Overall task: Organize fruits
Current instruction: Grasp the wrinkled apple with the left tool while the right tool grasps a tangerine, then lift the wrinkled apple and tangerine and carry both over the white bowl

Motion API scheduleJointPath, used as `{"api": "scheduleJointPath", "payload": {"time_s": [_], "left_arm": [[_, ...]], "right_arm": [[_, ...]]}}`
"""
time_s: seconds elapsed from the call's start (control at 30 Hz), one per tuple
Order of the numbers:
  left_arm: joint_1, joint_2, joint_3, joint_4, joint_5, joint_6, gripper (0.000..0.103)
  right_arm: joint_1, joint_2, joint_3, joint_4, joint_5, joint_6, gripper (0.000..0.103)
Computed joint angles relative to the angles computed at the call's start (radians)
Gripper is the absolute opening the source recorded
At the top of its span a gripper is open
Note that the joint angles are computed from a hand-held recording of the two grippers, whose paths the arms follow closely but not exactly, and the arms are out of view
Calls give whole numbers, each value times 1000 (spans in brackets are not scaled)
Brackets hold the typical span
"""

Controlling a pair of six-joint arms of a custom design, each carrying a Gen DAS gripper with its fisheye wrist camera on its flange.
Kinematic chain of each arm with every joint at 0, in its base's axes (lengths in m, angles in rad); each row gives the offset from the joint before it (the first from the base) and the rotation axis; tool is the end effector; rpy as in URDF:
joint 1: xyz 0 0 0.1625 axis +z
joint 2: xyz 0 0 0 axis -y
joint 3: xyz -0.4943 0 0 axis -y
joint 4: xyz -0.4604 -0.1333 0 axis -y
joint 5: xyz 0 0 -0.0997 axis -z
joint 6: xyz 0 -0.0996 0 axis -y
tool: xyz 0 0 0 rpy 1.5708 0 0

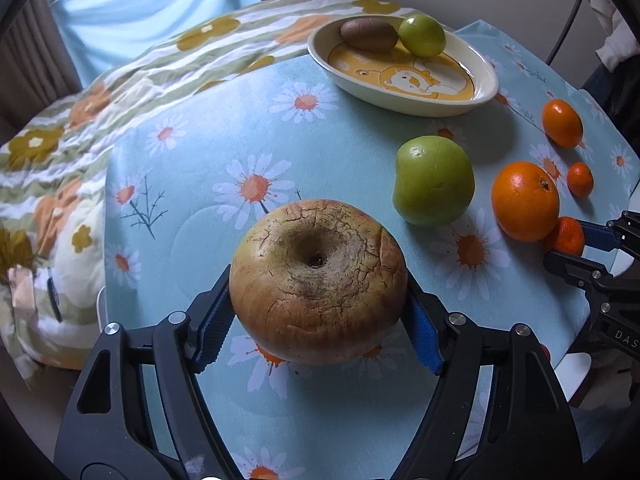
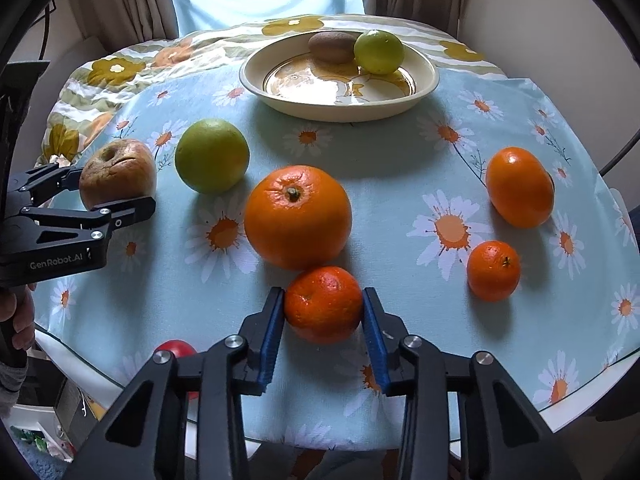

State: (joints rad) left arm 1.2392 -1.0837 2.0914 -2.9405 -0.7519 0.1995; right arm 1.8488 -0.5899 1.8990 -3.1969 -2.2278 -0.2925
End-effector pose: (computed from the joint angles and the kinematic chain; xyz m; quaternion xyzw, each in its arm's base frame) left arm 0.0013 -0.6292 0.1817 0.1677 0.8895 -0.1906 0.3798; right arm 0.2478 -0.6044 -0.0511 0.2141 -0.9112 0.1471 0.3197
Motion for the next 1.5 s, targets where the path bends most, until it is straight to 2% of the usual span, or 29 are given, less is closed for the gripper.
{"api": "scheduleJointPath", "payload": {"time_s": [0.43, 0.83, 1.1, 1.3, 1.5], "left_arm": [[-58, -83, 48, 7, 6, -71, 80], [-111, -100, 18, -60, 5, -54, 80], [-126, -40, -59, -103, 30, -71, 80], [-127, 34, -150, -97, 46, -87, 80], [-101, 128, -260, -68, 50, -103, 80]], "right_arm": [[33, -40, 4, 4, 7, -14, 35], [64, -86, -38, -9, 49, -43, 35], [47, -88, -122, 29, 116, -130, 35], [18, -82, -200, 110, 173, -186, 35], [-23, -60, -283, 200, 211, -234, 35]]}}
